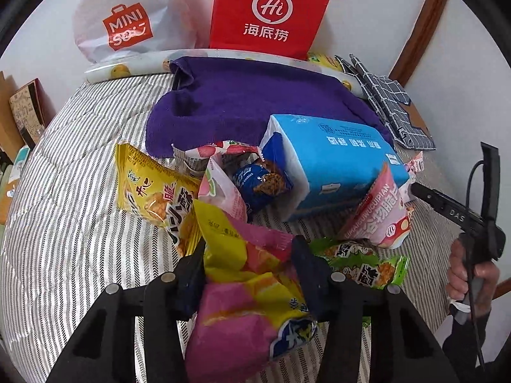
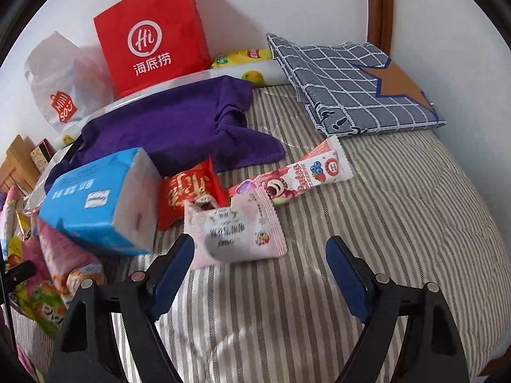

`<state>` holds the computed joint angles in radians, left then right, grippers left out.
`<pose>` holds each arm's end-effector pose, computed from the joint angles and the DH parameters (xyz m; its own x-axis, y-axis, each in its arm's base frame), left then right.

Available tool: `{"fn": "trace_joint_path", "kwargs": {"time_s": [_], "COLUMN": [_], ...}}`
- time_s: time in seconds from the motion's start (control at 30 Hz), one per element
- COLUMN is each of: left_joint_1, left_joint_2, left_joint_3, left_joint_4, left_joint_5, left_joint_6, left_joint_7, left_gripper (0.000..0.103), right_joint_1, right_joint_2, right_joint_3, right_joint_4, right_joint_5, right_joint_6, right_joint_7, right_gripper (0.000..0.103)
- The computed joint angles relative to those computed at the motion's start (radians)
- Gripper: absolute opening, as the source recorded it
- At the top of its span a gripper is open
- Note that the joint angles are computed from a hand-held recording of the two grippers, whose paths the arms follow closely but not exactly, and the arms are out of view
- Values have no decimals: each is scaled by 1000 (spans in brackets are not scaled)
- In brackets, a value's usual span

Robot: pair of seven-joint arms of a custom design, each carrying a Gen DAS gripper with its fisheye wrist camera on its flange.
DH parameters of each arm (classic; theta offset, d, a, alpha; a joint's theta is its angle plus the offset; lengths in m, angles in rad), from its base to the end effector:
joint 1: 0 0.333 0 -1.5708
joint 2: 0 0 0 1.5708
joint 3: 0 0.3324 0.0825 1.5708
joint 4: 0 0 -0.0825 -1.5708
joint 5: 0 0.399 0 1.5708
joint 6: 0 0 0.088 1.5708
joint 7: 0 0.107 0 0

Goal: Organize snacks
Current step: 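Grasp the pink-and-yellow chip bag with the left gripper while the right gripper grasps a small pink candy packet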

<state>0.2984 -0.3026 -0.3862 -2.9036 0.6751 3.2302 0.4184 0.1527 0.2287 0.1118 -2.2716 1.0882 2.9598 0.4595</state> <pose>0.3663 -0.0856 0.3150 0.2897 -0.9369 0.1955 -0.7792 -0.3495 -0.5203 0.5542 0.0879 0.2885 0.3607 -0.9214 -0.1449 -0.8127 -0.2342 -0.5335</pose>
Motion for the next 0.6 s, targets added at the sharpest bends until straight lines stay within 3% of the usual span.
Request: {"fn": "trace_joint_path", "kwargs": {"time_s": [0.1, 0.23, 0.3, 0.43, 0.47, 0.5, 0.6], "left_joint_1": [-56, -31, -7, 8, -1, -14, -54], "left_joint_2": [17, 12, 6, -4, -8, -14, -37], "left_joint_3": [71, 42, 13, -10, -2, 7, 45], "left_joint_4": [2, 1, -1, -7, -11, -16, -38], "left_joint_5": [-10, -15, -17, -24, -27, -32, -42], "left_joint_6": [3, 4, 8, 14, 14, 13, 30], "left_joint_7": [18, 21, 14, 15, 17, 16, 25], "left_gripper": [48, 48, 48, 47, 47, 45, 40], "right_joint_1": [5, -2, -20, -15, -17, -17, -22], "right_joint_2": [26, 59, 51, 34, 23, 15, -28], "right_joint_3": [-5, 12, 38, 36, 34, 27, 5], "right_joint_4": [26, 49, 44, 28, 19, 14, -15], "right_joint_5": [-32, -36, 16, 53, 69, 71, 95], "right_joint_6": [-26, -37, -36, -40, -48, -61, -111], "right_joint_7": [23, 8, -67, -116, -128, -127, -124], "right_gripper": [85, 84, 65, 57, 55, 40, 35]}}
